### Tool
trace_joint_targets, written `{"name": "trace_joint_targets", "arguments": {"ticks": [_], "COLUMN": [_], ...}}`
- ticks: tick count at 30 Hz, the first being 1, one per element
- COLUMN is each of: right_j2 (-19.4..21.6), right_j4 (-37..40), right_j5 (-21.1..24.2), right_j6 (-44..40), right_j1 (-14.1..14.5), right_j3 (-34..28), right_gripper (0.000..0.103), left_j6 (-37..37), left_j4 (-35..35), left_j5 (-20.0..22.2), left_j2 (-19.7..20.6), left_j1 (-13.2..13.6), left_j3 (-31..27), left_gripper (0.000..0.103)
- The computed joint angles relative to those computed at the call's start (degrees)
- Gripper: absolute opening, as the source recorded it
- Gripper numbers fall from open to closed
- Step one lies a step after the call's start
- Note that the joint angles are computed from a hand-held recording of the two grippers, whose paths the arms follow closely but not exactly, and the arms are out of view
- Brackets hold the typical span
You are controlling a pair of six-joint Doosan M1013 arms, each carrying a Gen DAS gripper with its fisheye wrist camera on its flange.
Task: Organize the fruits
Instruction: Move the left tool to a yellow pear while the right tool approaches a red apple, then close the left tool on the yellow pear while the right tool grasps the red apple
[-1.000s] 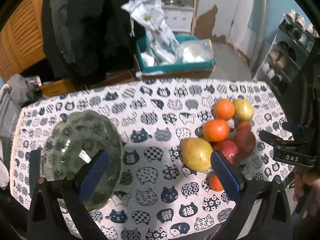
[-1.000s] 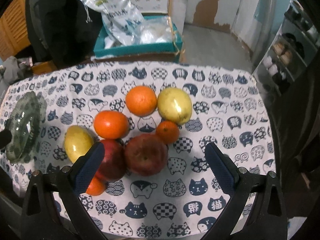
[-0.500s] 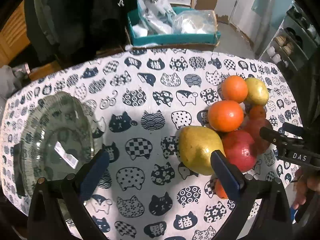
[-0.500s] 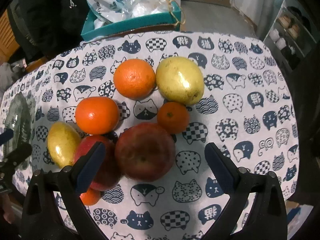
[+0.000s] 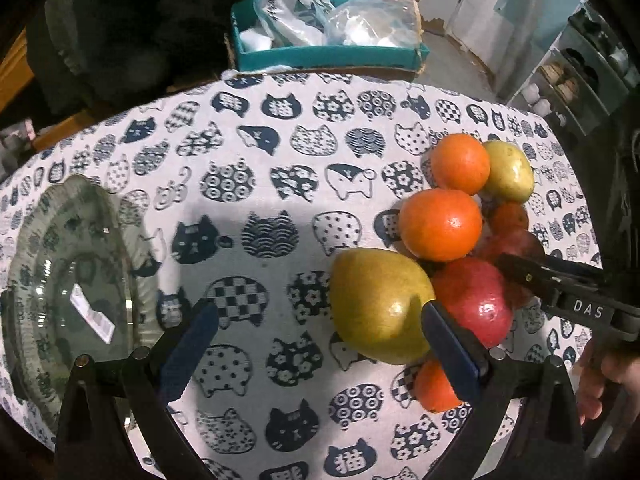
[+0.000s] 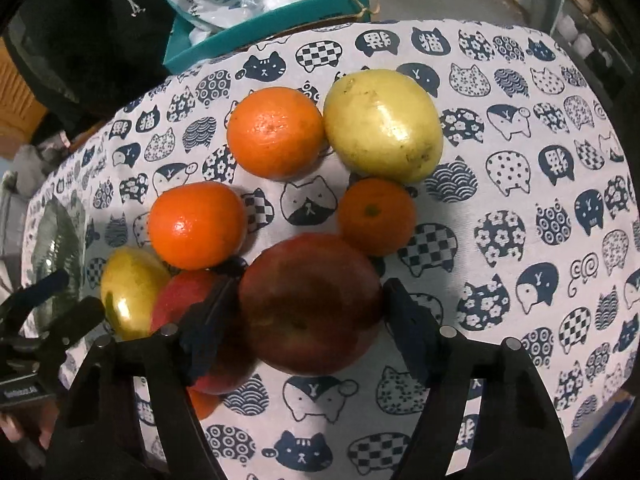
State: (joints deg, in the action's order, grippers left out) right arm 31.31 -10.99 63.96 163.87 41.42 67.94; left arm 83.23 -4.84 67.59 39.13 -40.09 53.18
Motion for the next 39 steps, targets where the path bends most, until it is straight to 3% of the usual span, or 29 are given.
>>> {"name": "trace_joint_targets", "arguments": {"ticks": [9,18,22,25,30,39], "right_j2": [0.2,-1.6,0.2,-0.2,-0.9,-0.8], "right_j4": [-3.3,-3.6,-2.4,-1.0,-0.8,-4.4], "right_j5": [9.2,8.3,10.5,8.6,5.8,6.6], "right_j6": [-2.0,-1.7,-3.4,-2.7,-2.2,-2.4], "right_j1": [1.1,1.3,0.9,0.5,0.2,1.4], "right_j3": [-1.3,1.3,-0.4,1.1,3.0,2.6], "right_gripper": [0.074,0.077,0.077,0.077,0.076,0.075], "left_j6": [0.3,-0.2,-0.7,-0.4,2.1,4.8], "left_j4": [-2.0,-3.7,-5.3,-9.7,-13.9,-7.3], "left_j5": [1.3,3.1,3.0,3.3,3.3,0.2], "left_j2": [1.5,3.3,3.5,3.8,3.6,1.9], "left_j1": [-0.2,-0.4,0.0,0.8,1.3,-0.4], "left_j3": [-1.3,-3.4,-3.3,-3.3,-3.0,-0.8], "left_gripper": [0.102,0.102,0.102,0.094,0.070,0.069]}}
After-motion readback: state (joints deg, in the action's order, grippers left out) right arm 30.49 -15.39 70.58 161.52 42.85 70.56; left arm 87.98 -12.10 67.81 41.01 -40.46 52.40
